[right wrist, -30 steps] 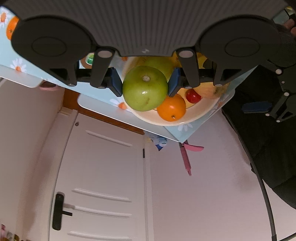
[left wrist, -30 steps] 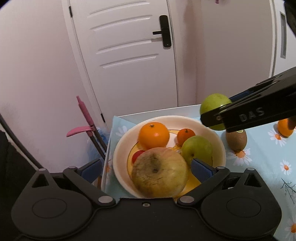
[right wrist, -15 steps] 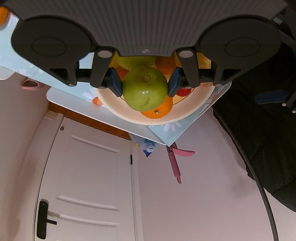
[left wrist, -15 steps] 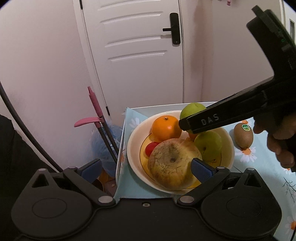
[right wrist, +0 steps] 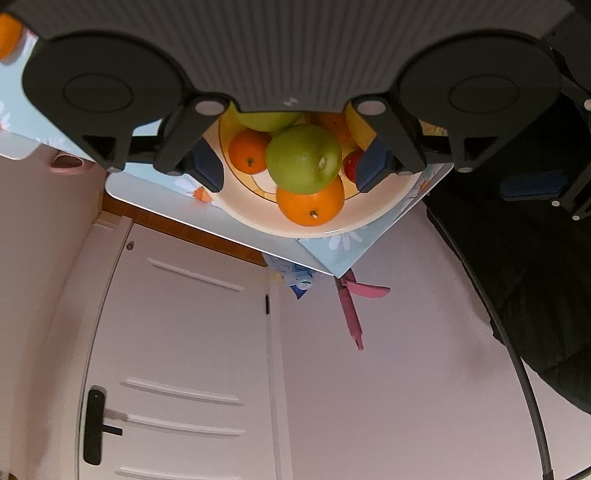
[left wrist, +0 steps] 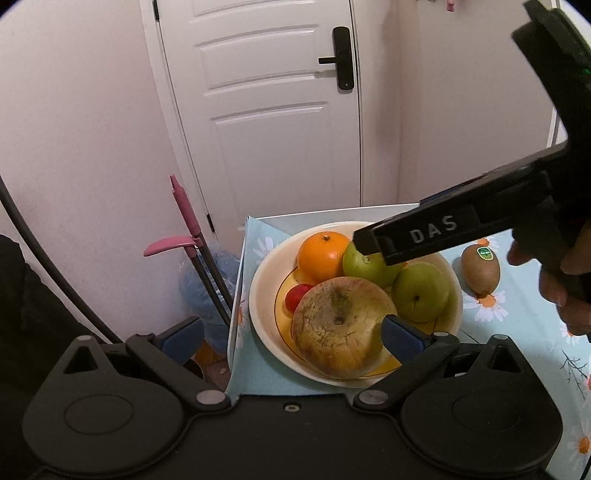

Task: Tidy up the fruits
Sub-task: 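Carry both apples over the bowl and open both grippers, then grasp the kiwi with the left gripper while the right gripper grasps an orange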

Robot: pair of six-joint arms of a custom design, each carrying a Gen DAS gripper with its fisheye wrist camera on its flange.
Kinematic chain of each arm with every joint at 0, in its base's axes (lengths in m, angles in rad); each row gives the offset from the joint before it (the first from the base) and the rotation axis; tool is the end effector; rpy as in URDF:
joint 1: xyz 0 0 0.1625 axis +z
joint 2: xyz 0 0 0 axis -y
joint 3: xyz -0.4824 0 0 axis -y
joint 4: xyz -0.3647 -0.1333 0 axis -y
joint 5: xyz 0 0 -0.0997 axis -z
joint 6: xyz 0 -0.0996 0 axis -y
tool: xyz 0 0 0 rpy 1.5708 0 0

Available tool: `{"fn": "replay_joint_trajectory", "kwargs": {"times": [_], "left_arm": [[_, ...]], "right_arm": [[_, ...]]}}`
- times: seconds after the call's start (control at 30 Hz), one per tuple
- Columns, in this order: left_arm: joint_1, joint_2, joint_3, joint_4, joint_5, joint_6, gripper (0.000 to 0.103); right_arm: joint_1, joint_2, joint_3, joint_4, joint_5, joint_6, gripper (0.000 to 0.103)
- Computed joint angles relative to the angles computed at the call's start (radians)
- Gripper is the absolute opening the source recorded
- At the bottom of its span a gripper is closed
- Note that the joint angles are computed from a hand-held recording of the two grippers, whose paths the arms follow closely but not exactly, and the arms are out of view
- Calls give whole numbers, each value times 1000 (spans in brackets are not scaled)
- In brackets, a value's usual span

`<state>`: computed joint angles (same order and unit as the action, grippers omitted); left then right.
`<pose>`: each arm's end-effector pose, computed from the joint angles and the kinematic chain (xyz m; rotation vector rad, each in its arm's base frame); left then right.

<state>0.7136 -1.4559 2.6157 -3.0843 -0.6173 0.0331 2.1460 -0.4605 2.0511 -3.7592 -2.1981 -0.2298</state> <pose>-0.0974 -0.3680 0.2878 0.7863 2.1335 -0.8391 0.3635 -0.4231 0.0017 0.7449 -2.3836 0.8928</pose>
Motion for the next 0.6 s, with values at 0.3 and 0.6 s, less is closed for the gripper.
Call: {"fn": "replay_joint_trajectory", "kwargs": {"times": [0.3, 0.6], "left_arm": [[-58, -41, -6, 95, 34, -71, 103], [-190, -88, -3, 326, 86, -329, 103]], "right_arm": [[45, -48, 63, -29, -54, 45, 93], [68, -151, 208, -96, -97, 53, 93]]}}
